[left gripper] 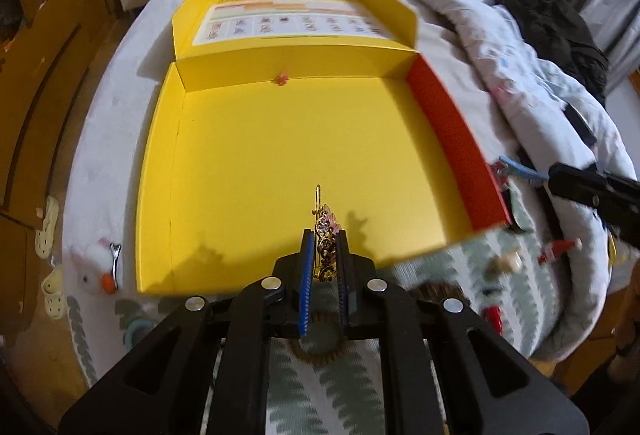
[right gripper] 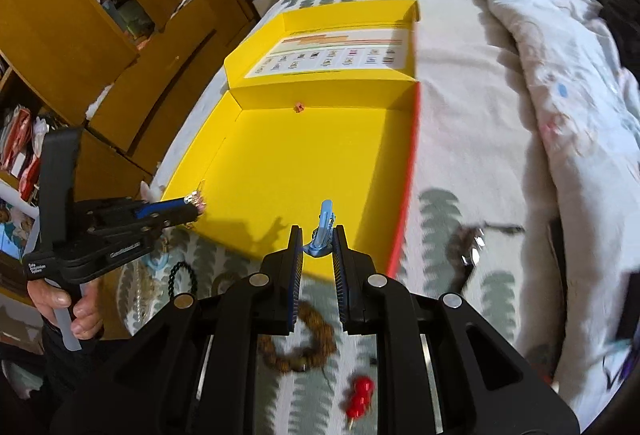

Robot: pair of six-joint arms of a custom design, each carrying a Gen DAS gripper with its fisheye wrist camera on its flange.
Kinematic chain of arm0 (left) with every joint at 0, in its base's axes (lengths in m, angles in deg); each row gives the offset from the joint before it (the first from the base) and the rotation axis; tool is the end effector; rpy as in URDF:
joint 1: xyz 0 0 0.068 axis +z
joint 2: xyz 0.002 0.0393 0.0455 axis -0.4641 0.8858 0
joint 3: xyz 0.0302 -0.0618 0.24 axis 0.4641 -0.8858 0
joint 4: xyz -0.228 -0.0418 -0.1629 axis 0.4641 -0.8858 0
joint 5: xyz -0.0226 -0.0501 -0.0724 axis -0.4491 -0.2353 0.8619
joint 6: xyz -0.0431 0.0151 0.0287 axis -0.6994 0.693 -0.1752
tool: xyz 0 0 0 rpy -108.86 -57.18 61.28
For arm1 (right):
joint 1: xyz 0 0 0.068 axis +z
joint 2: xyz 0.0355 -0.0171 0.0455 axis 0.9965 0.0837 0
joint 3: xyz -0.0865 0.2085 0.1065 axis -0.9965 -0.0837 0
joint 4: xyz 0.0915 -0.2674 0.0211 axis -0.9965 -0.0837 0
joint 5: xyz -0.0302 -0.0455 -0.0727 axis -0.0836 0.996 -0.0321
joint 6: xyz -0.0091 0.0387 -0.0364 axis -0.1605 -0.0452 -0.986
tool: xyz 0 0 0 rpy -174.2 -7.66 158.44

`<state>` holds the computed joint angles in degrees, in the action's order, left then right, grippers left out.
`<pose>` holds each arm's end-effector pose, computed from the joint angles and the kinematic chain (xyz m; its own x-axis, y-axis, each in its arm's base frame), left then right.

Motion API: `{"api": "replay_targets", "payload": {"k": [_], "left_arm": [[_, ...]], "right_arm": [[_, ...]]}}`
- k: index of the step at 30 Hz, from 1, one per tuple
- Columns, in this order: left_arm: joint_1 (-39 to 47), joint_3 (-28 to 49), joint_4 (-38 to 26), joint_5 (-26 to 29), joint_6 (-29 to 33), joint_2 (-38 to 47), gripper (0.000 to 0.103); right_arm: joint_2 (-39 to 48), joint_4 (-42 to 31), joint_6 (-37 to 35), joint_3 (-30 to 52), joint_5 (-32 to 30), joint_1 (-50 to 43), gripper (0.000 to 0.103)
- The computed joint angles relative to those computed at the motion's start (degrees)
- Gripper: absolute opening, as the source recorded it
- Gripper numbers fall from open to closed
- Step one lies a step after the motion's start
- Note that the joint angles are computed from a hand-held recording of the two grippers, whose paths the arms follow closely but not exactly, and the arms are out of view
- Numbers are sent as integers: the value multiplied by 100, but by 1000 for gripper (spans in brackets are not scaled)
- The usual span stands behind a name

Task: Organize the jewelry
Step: 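Carry the blue clip and gold pendant out of the tray over the bed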

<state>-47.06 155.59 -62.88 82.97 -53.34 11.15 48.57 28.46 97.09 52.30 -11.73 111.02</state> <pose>0.3557 -0.1339 0.2524 -0.8190 0.4135 -0.3979 0.5071 0.8460 -0.1645 0.2614 0.1282 0.2932 -0.8738 0.1803 -0.4517 0.0230 0.9430 0.3320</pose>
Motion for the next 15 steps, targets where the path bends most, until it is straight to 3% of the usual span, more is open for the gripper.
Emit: {"api": "replay_targets", "payload": {"k": [10,15], "left_arm": [[-341,-1835,178,84,133,-1709,11],[-557,-2502,262,-132,85,-1904,11]], "right_arm": [[-2189,-855,1057,-1304,685,675,16],[-2953,-1122,1837,-2042,981,1261,16]]}}
